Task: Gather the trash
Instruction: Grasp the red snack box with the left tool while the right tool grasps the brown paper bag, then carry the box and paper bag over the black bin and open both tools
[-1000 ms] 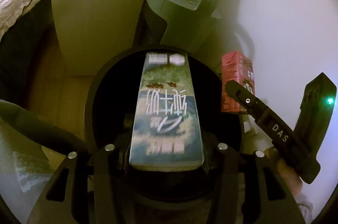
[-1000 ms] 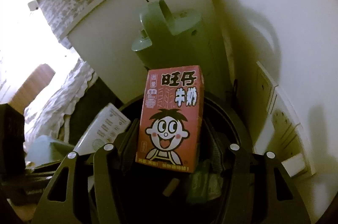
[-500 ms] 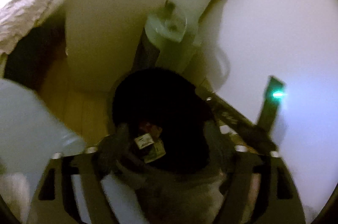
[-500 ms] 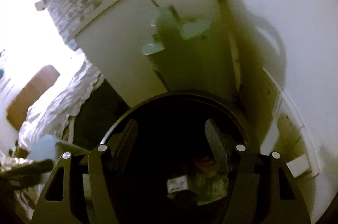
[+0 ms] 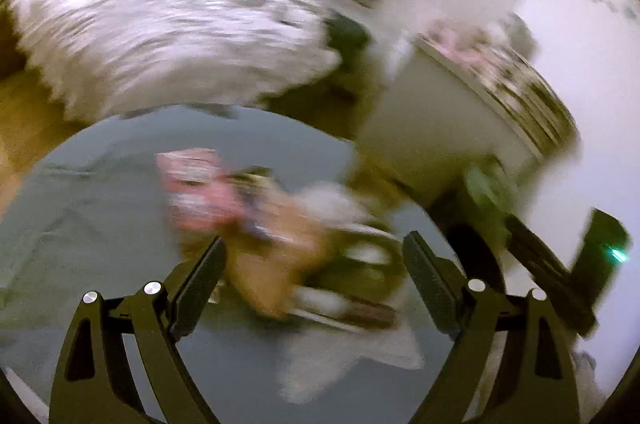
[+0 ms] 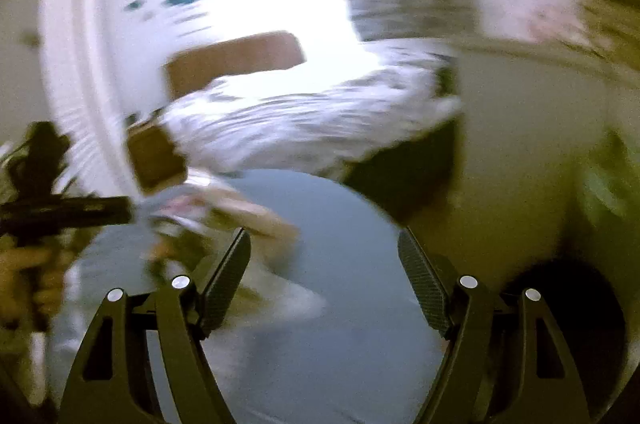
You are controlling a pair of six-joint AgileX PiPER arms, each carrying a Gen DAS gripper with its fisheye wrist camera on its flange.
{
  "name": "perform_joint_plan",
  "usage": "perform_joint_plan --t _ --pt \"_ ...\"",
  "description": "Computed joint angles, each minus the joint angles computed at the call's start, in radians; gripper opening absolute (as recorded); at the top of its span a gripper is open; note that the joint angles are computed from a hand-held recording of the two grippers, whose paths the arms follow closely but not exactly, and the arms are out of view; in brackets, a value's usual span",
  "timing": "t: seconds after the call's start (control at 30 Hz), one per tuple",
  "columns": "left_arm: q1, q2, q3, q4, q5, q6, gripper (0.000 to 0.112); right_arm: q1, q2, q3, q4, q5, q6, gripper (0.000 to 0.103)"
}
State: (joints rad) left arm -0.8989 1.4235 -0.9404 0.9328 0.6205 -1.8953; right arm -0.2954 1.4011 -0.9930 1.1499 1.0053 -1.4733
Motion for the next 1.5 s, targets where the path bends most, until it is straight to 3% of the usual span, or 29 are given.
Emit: perform_joint_plan --t 0.13,0.23,0.4,0.5,0.57,0.6,0.63,0.8,0.9,1.03,1.1,1.17,1.3,1.4,1.5 --pt "0.136 -0.046 0.067 -0.075 -0.088 0.105 0.088 0.349 -0.014 -0.100 -0.154 -0.150 0.250 0.076" --pt "0.207 -0.014 0.066 -0.155 -0.159 0.203 0.088 0.575 0.031 -0.193 -0.422 -0.315 0.502 0.069" --pt "0.285 0.053 0.014 -0.315 -0.190 0.429 0.088 0.767 0.183 -0.341 -0.902 -0.372 0.982 0.055" --pt "0.324 0.108 -0.028 -0.420 -0.166 0.554 0.088 0.790 0.259 -0.407 -1.004 -0.347 1.077 0.036" --pt "0.340 0.136 -0.047 -0.457 -0.160 0.595 0.080 0.788 0.282 -0.433 -1.036 -0.328 1.098 0.013" --pt "0.350 0.142 -0.045 -0.471 -0.168 0.609 0.063 0.781 0.285 -0.436 -1.040 -0.327 1.095 0.011" --pt "0.365 0.146 -0.039 -0.508 -0.179 0.648 0.055 0.767 0.282 -0.441 -1.018 -0.322 1.071 0.008" --pt "0.378 0.102 0.034 -0.493 -0.256 0.647 0.054 0.648 0.246 -0.421 -0.821 -0.326 0.924 0.004" --pt "0.341 0.027 0.091 -0.282 -0.269 0.432 0.054 0.513 0.206 -0.395 -0.592 -0.279 0.789 0.003" --pt "0.237 -0.047 0.050 -0.086 -0.159 0.279 0.054 0.339 0.159 -0.366 -0.344 -0.181 0.649 0.003" --pt "0.195 -0.047 -0.005 -0.071 -0.124 0.298 0.054 0.242 0.147 -0.365 -0.257 -0.118 0.611 0.003" --pt "0.147 -0.014 -0.106 -0.075 -0.097 0.354 0.054 0.162 0.143 -0.371 -0.203 -0.067 0.591 0.003" --pt "0.097 0.126 -0.323 -0.176 -0.119 0.520 0.054 -0.009 0.133 -0.368 -0.126 -0.022 0.528 0.003" --pt "0.059 0.301 -0.555 -0.296 -0.124 0.707 0.054 -0.158 0.153 -0.382 -0.105 -0.015 0.481 0.003" --pt "0.038 0.511 -0.832 -0.505 -0.109 0.949 0.054 -0.265 0.198 -0.414 -0.113 -0.018 0.464 0.003"
